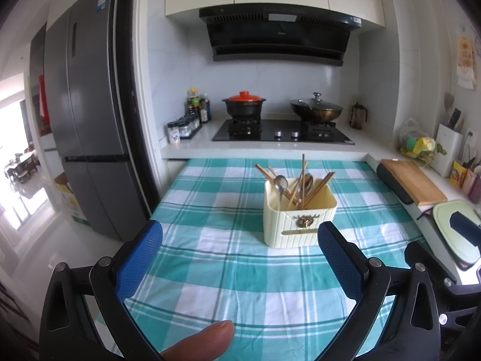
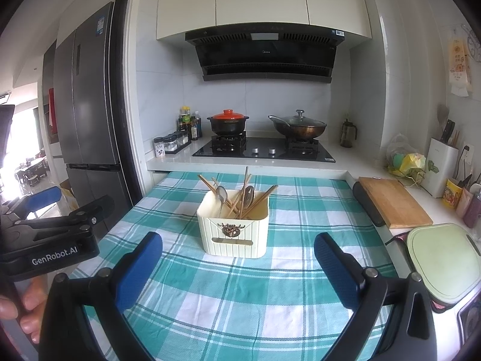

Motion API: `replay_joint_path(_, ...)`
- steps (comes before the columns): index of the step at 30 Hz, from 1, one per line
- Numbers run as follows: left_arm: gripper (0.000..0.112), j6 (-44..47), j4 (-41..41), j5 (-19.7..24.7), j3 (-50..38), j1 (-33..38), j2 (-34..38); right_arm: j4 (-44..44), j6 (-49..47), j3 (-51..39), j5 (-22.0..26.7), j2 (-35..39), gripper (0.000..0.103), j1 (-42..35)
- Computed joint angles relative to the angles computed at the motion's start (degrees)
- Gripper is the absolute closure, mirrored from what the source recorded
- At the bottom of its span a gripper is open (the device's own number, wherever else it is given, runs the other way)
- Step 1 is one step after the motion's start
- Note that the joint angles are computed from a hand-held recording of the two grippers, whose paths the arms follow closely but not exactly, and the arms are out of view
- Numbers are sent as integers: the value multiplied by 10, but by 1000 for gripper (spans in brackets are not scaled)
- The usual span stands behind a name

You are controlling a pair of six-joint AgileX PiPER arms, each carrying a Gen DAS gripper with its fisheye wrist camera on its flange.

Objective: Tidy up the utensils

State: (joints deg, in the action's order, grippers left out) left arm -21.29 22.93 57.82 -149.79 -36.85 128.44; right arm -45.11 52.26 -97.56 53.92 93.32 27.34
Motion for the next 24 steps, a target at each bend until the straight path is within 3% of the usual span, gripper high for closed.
replay_joint_path(24, 10, -2, 0, -2, 1, -3, 3, 7, -4, 1, -4, 1, 0, 0)
